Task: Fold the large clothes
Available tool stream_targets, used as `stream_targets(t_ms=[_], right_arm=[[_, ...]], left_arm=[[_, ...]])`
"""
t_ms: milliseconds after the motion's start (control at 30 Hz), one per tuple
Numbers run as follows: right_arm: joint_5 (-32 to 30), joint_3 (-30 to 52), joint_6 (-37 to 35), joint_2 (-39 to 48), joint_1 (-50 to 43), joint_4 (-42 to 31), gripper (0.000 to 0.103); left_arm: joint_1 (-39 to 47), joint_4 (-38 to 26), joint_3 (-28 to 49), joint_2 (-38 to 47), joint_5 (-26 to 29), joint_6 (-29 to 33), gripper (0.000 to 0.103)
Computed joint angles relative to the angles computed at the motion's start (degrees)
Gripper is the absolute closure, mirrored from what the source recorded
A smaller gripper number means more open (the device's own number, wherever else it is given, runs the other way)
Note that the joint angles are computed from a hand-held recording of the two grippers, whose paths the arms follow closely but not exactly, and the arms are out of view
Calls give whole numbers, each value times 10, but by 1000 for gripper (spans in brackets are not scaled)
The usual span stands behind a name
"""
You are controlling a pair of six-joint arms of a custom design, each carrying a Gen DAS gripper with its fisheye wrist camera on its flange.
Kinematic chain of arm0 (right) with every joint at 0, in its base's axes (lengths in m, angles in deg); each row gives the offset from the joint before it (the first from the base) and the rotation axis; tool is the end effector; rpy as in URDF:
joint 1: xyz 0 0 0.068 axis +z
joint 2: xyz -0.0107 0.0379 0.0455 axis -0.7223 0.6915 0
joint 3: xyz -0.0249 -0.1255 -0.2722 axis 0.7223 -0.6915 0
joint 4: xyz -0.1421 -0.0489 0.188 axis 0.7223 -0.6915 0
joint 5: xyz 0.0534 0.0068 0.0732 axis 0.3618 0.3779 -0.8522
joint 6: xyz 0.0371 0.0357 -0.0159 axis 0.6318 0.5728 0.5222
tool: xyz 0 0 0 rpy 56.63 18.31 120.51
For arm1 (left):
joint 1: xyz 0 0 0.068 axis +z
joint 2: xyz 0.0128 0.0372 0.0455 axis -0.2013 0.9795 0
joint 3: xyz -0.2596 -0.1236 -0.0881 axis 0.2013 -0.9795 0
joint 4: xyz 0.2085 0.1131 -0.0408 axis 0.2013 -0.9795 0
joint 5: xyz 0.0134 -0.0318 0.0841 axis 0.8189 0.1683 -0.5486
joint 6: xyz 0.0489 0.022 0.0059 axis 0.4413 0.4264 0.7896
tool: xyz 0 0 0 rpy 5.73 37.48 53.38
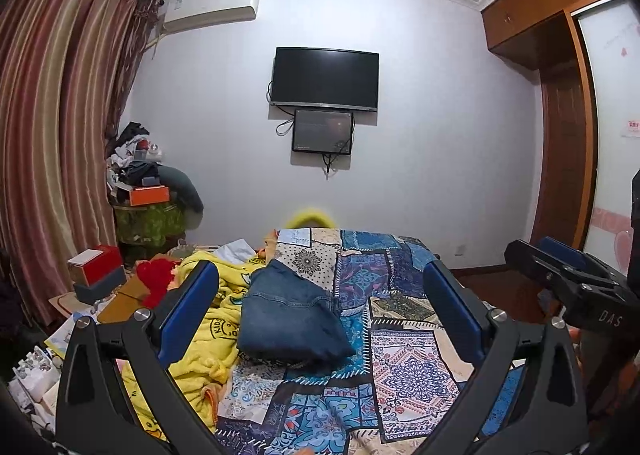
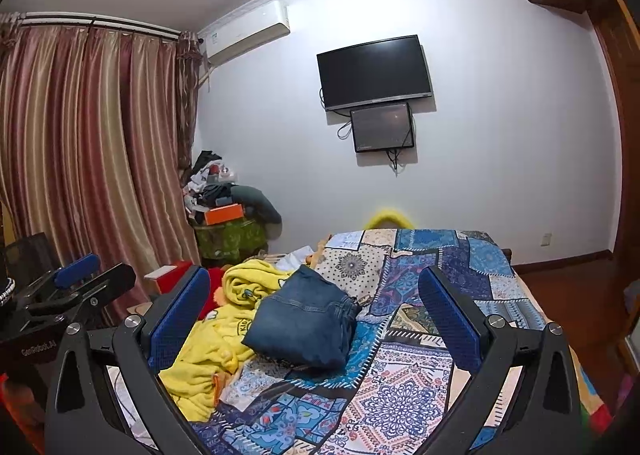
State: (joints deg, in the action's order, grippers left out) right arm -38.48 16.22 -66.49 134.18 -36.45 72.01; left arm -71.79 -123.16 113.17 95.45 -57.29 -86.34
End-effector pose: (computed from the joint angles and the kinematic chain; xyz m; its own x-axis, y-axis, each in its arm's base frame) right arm 0.2216 0.0591 0.3848 -0.2425 -0.0452 -0.9691 -0.6881 0.7122 0.1390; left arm 0.1503 -0.1926 0.3681 -0.1364 -0.1337 -0.9816 -0.3668 0.9272 -0.0754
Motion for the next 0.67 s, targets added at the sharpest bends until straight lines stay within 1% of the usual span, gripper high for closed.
stream_targets(t_ms=[133,233,533,667], right_arm=[[4,-3,1,-1,2,3,0],[4,-2,1,0,2,2,0],[7,-1,2,4,3,3,0],[7,-1,1,6,3,4,0]], left_arm=[[-1,18,-8,-5,5,13,1],[3,40,-17,-11,14,34,1],[8,74,-32,-21,24,61,1],[12,78,-38,-24,27,62,1]])
